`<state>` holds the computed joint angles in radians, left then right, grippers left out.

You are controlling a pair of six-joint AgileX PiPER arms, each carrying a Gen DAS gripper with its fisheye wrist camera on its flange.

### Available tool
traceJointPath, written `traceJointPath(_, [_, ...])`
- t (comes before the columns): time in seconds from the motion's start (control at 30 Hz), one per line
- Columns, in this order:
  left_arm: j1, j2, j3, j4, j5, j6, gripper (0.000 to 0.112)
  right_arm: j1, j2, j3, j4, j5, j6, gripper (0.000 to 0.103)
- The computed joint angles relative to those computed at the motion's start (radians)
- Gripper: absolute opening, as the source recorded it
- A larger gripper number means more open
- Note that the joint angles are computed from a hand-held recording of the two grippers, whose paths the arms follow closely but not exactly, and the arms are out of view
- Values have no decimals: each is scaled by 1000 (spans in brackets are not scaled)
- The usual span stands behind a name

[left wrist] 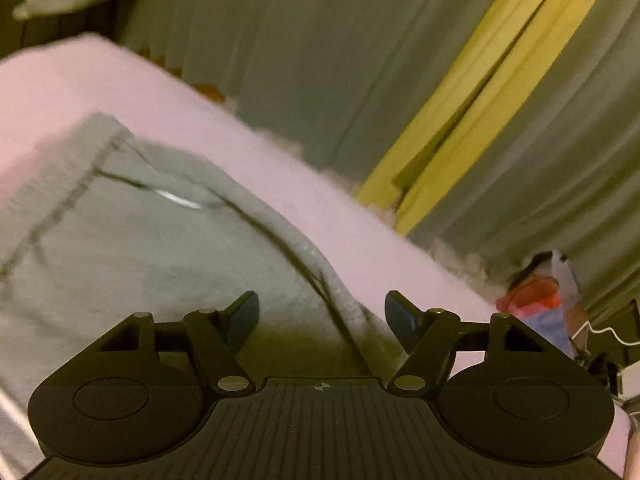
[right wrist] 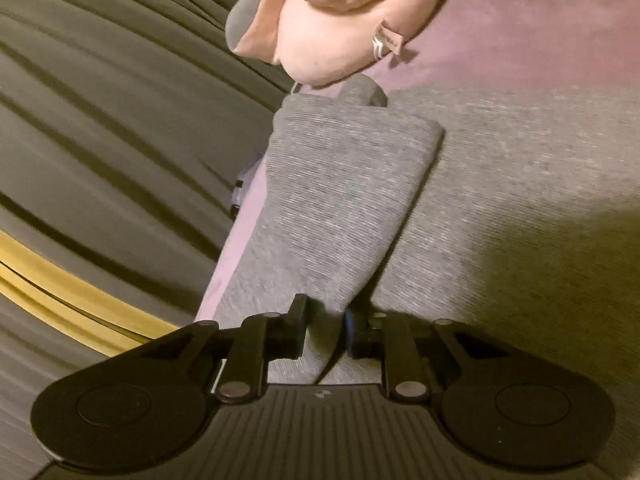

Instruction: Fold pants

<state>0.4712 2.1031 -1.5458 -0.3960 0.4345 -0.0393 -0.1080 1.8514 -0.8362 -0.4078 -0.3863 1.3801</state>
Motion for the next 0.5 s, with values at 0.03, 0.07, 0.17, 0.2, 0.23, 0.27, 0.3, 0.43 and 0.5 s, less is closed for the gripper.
traceJointPath(0.03, [0,31,-32,0,14,-18,70,6,1,2,40,-7,-50,19])
traceJointPath(0.07, [0,61,-69,-3,27,-41,69,14,5,4,83,-17,-99,19])
traceJointPath(0.17, [9,120,-134,-84,38,-21,64,23,24,9,148,-52,-158,19])
traceJointPath(0.2, [8,148,-178,-59,66,-45,59,29,28,4,170,-50,-183,19])
traceJointPath(0.23, [5,165,-204,-27,82,-65,49,33,33,1,190,-51,-215,19])
traceJointPath(0.27, [1,176,-220,4,83,-75,41,36,34,-1,207,-48,-240,19])
traceJointPath(0.3, [-1,172,-214,18,78,-81,18,34,39,-8,210,-46,-251,18])
traceJointPath(0.43, [34,107,-109,-158,51,55,12,33,24,12,207,-51,-258,16])
traceJointPath(0.5, [41,42,-19,-232,8,155,11,20,40,-12,157,-43,-212,14])
